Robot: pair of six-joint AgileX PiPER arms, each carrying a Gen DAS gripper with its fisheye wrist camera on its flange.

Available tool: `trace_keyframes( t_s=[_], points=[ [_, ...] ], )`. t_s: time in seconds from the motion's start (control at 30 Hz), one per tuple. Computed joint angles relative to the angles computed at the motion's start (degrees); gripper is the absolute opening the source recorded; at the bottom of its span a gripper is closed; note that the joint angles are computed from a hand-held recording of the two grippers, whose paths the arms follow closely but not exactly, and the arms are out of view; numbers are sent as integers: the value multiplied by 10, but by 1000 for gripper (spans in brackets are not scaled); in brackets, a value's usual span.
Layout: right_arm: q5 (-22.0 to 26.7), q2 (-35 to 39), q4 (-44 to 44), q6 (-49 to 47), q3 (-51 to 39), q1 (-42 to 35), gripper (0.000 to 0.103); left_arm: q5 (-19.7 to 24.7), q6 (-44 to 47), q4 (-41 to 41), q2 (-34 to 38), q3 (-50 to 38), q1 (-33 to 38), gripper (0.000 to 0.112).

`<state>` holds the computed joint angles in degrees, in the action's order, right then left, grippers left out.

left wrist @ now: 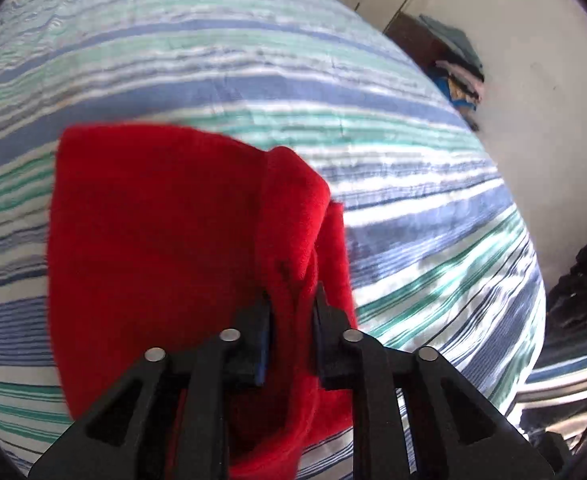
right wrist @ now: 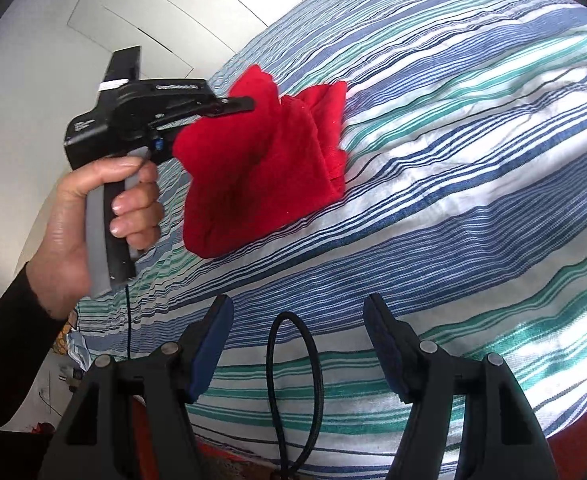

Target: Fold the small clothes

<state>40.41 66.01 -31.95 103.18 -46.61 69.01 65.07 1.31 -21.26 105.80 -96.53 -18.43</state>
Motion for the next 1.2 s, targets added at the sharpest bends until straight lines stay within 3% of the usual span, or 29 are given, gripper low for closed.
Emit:
trace_keyframes(
  t_s=[0.03, 0.1, 0.17, 0.27, 0.33, 0.47, 0.6, 0.67, 0.73, 0.87, 0.93, 1.0, 1.1, 1.2],
  points=[
    [-3, -3, 3, 1, 5, -3, 67, 10, -4, 2, 11, 0, -5, 37],
    [-2, -11, 8, 1, 7, -7, 67, 11, -10, -9, 9, 8, -4, 40],
    [10, -24, -2, 6, 4, -9, 67, 29, -2, -47, -7, 0, 19, 66],
    [22, -35, 12, -27, -9, -27, 68, 46, 34, -92, -55, -11, 71, 81],
    [-19, -26, 86, -119, -21, -82, 69, 40, 66, -93, -99, 4, 118, 88],
    [-133, 39, 287, -348, -64, -187, 69, 23, 110, -71, -162, 77, 203, 88],
    [-176, 136, 494, -545, -112, -267, 69, -3, 153, -68, -211, 182, 247, 87],
    [-154, 188, 500, -558, -153, -294, 66, -14, 174, -57, -231, 228, 249, 86],
    [-80, 226, 417, -510, -209, -303, 9, -23, 185, -47, -242, 256, 251, 84],
    [-64, 183, 348, -460, -180, -300, 8, -54, 194, -59, -267, 293, 235, 84],
    [-65, 177, 401, -487, -128, -317, 8, -60, 183, -54, -260, 292, 216, 82],
    [-109, 172, 468, -531, -79, -338, 8, -75, 168, -47, -252, 292, 190, 81],
    [-114, 166, 450, -529, -78, -331, 8, -113, 121, 10, -225, 293, 132, 81],
    [-117, 175, 503, -589, -74, -355, 8, -136, 94, 72, -189, 310, 89, 82]
  ],
)
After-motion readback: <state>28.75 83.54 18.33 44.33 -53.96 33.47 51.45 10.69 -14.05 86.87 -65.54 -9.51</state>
